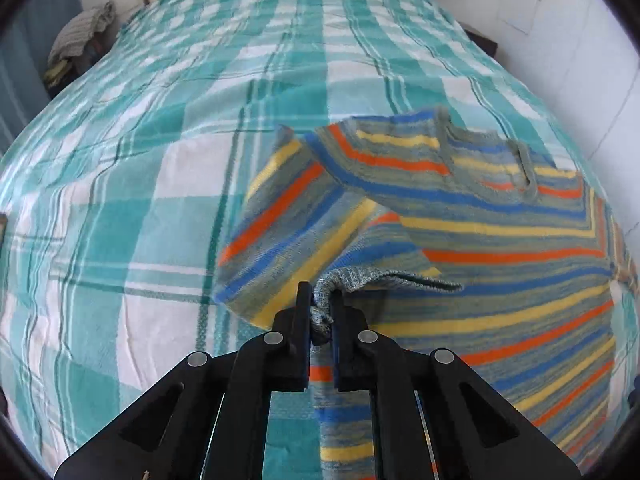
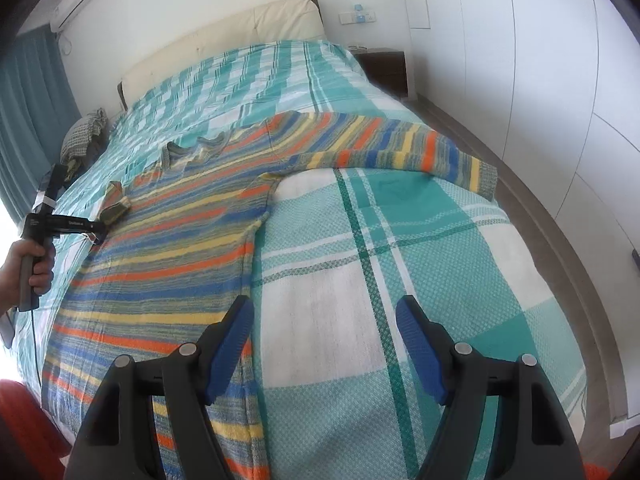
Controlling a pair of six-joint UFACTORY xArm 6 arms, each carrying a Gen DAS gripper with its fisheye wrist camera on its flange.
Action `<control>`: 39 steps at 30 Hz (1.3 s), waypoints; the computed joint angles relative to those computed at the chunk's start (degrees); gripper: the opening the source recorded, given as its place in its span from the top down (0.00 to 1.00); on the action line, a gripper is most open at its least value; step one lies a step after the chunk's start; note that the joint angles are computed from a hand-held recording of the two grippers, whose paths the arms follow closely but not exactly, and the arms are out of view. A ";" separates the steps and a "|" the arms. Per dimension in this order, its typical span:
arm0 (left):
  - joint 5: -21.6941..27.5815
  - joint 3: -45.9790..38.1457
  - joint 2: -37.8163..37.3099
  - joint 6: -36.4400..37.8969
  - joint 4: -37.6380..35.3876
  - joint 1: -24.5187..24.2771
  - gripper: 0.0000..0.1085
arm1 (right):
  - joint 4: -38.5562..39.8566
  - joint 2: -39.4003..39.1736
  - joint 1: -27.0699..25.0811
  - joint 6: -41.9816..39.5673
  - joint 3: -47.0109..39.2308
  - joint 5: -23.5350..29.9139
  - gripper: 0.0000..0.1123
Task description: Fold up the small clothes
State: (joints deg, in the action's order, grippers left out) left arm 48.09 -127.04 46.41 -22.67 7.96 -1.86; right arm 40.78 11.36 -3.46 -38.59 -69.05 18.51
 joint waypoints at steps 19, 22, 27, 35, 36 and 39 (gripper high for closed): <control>12.05 4.13 -0.33 -25.96 11.33 11.38 0.96 | -13.97 3.74 -0.47 12.32 -1.35 1.21 0.35; 13.32 2.42 1.15 -25.81 12.53 11.14 0.96 | -15.58 3.95 -0.40 13.33 -1.28 0.95 0.35; 11.55 4.63 0.31 -26.39 13.61 11.29 0.89 | -17.20 4.49 -0.45 14.13 -1.45 0.98 0.33; -3.97 39.89 -25.67 -25.63 12.22 9.89 0.55 | -24.55 -0.22 -0.86 20.40 1.46 0.04 0.31; -6.48 45.05 -29.56 -24.26 12.57 8.58 0.49 | -22.67 -1.67 -0.36 17.87 2.18 0.15 0.31; -15.08 59.23 -39.28 -21.08 12.76 3.39 0.26 | -11.62 -5.50 2.36 6.25 3.19 5.49 0.31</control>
State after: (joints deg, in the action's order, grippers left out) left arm 33.01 -67.81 7.13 -43.75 20.71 1.53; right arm 29.16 5.86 -1.10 -32.34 -65.86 24.01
